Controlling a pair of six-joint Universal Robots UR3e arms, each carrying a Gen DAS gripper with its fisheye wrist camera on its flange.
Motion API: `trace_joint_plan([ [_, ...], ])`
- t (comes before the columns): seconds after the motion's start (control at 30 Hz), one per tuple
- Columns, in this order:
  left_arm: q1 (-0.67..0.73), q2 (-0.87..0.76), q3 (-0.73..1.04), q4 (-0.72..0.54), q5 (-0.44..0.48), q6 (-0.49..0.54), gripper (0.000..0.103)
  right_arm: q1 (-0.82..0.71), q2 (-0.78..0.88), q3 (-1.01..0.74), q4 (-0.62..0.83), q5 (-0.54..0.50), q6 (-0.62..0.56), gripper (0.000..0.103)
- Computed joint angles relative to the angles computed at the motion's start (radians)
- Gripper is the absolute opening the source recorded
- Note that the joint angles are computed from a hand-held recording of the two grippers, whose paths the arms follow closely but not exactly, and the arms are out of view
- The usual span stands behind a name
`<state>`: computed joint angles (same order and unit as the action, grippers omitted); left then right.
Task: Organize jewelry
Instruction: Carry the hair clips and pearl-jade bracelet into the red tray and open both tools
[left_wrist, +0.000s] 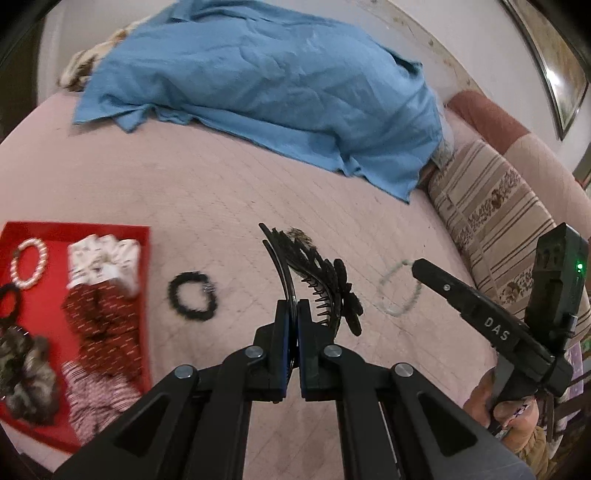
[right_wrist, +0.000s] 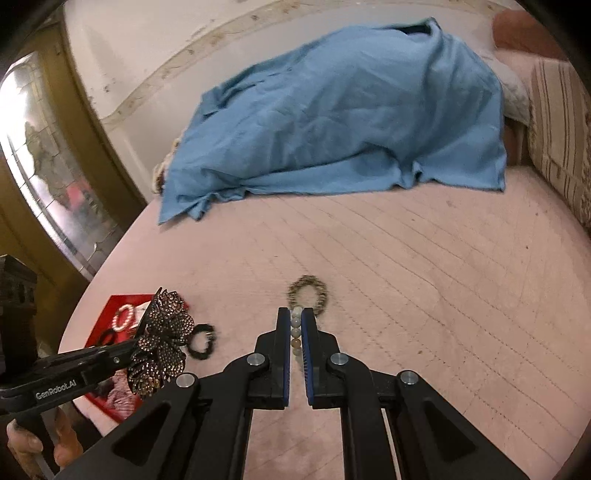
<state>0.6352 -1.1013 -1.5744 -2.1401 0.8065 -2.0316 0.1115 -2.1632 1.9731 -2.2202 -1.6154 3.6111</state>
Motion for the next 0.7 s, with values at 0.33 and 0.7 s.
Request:
trace_joint_plan([
  [0.33, 0.294, -0.114, 0.064, -0.091, 0.003, 0.135, 0.004, 0.292, 0.298, -0.275, -0.003, -0.154, 0.077, 0.006],
  [0.7, 0.356, -0.352, 0.067, 0.187, 0.0, -0.046, 0.004, 0.443, 0.746, -0.73, 0.044, -0.148, 0.034, 0.006],
])
